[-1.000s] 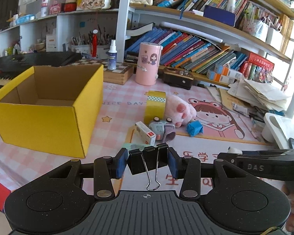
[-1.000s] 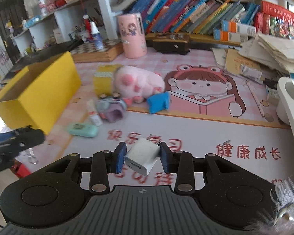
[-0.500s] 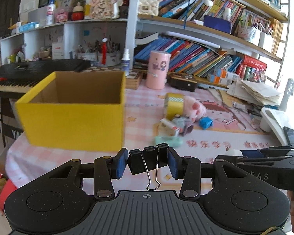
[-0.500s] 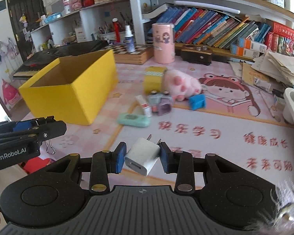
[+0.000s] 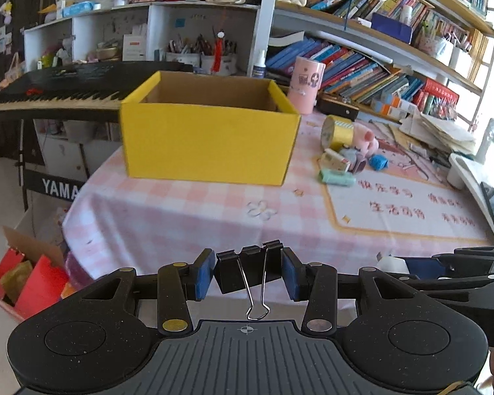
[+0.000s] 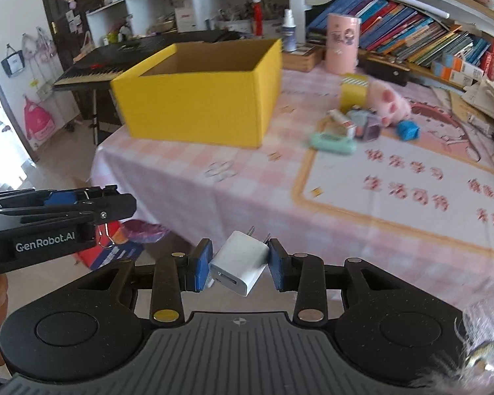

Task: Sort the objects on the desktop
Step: 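Carry the binder clip and charger plug over the yellow box with both grippers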

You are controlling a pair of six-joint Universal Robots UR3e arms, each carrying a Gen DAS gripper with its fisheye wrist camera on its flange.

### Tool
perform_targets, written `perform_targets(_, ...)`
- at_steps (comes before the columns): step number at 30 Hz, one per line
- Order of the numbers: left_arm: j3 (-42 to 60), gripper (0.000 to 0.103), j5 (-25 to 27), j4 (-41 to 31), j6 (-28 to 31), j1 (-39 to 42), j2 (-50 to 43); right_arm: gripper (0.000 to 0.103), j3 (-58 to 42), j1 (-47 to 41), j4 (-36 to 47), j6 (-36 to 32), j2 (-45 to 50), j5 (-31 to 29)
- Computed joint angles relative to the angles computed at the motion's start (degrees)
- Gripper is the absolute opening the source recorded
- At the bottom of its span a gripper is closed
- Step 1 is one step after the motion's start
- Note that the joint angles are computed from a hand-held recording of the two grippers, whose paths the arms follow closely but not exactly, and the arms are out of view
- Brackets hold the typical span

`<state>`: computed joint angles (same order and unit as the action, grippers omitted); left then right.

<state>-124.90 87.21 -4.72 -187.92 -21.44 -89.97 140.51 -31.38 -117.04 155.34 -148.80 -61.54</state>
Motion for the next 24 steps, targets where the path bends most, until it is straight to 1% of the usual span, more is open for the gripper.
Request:
perform_targets(5,-7.2,0.043,-4.6,-2.1,4.4,6.2,9.0,0.034,0.6,14.9,-12.5,12.8,7.3,-8.3)
perform_targets(7,-9.2,0.043,-6.4,-3.1,5.8,8.6,11.9,0.034,0.1,20.3,-17.4,16.8,11.4,-11.6)
perform_targets(9,-10.8,0.043,-7.9,-3.5,6.7,10.8,14.1,0.034,-0.6,24.5,-21.1,19.2,15.0,-14.0)
perform_targets(15,-14.1,0.043,-12.5,-5.4,9.9,17.3,19.5,0.034,-3.5,34.6,-29.0,24.3,24.5,-20.1)
perform_targets(19,-14.8,0.043,-14.8,-7.1,11.9,20.6,21.7,0.034,-5.4,38.4,-32.4,26.2,28.9,-22.5)
perform_targets(24,-15.4,0.043,-16.9,-7.8,13.4,23.5,22.8,0.034,-7.8,40.7,-35.4,26.4,33.7,-23.6)
